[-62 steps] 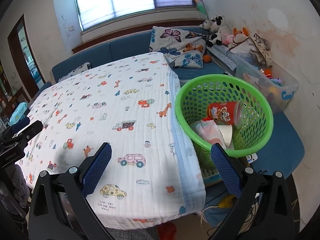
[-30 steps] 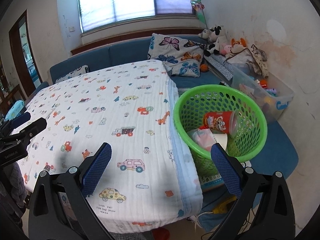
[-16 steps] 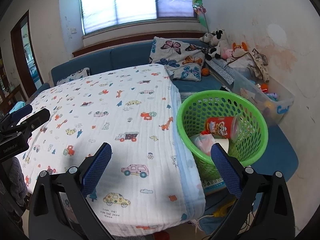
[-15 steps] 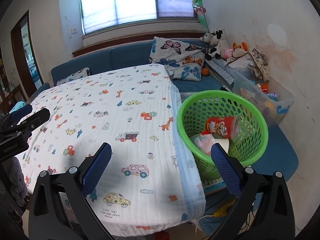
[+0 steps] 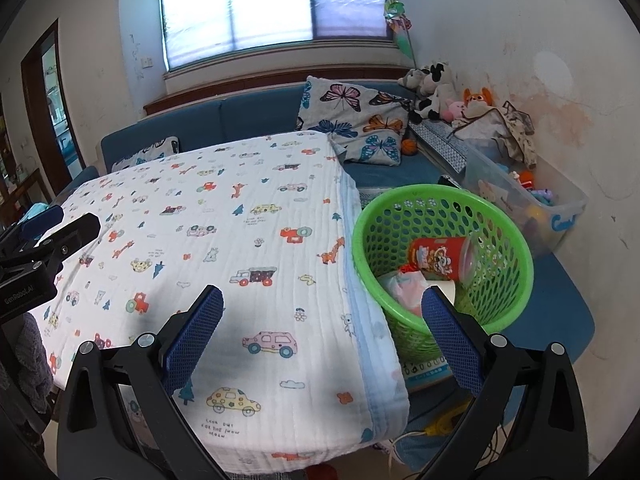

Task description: Collect trash

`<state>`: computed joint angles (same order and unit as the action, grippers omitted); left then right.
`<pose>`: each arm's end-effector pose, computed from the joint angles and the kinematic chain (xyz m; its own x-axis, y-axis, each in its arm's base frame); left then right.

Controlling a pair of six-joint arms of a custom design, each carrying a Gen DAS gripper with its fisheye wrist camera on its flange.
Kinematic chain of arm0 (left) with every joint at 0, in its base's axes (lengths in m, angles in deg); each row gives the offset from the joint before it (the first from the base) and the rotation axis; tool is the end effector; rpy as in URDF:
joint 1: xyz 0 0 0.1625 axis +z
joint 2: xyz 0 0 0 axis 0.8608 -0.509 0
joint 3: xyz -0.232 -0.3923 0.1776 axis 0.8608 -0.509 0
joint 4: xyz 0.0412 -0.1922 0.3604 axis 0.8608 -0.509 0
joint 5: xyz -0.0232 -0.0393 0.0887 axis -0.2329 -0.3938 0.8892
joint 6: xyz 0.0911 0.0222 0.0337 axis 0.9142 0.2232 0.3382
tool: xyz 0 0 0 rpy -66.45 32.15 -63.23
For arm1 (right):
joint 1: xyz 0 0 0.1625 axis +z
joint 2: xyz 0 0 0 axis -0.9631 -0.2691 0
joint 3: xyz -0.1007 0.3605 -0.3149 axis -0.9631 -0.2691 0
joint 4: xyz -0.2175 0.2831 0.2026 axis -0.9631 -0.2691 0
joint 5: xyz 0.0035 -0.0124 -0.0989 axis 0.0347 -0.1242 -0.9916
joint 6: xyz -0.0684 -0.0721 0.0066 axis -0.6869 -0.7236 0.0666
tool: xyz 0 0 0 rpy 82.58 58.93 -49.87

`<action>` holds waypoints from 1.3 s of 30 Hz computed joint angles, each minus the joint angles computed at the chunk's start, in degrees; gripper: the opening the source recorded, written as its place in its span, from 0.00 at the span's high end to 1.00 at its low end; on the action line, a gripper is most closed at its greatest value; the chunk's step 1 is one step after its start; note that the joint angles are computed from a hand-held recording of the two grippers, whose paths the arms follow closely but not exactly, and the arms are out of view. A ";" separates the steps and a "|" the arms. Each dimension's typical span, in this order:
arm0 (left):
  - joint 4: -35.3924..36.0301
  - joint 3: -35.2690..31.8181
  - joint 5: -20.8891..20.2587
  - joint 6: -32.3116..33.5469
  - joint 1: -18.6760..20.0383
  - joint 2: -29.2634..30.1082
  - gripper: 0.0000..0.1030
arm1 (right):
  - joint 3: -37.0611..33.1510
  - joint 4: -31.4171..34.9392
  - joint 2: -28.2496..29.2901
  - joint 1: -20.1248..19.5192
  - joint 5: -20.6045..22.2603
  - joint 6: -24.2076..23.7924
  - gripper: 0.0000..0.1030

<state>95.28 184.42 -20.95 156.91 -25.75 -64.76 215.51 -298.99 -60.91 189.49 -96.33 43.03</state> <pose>-0.0500 -0.3004 0.2604 -0.6904 0.0758 -0.7195 0.6488 0.5048 -0.5694 0.2231 -0.3049 0.0304 -0.7282 -0.1756 0.6625 -0.6143 0.5960 -0.5171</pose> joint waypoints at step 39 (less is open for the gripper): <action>-0.73 0.48 0.16 -0.54 1.02 0.21 0.08 | -0.58 0.61 0.54 0.23 0.12 0.26 0.04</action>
<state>94.55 184.90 -20.78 156.37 -24.73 -64.55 214.94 -298.38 -60.37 189.72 -96.21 43.29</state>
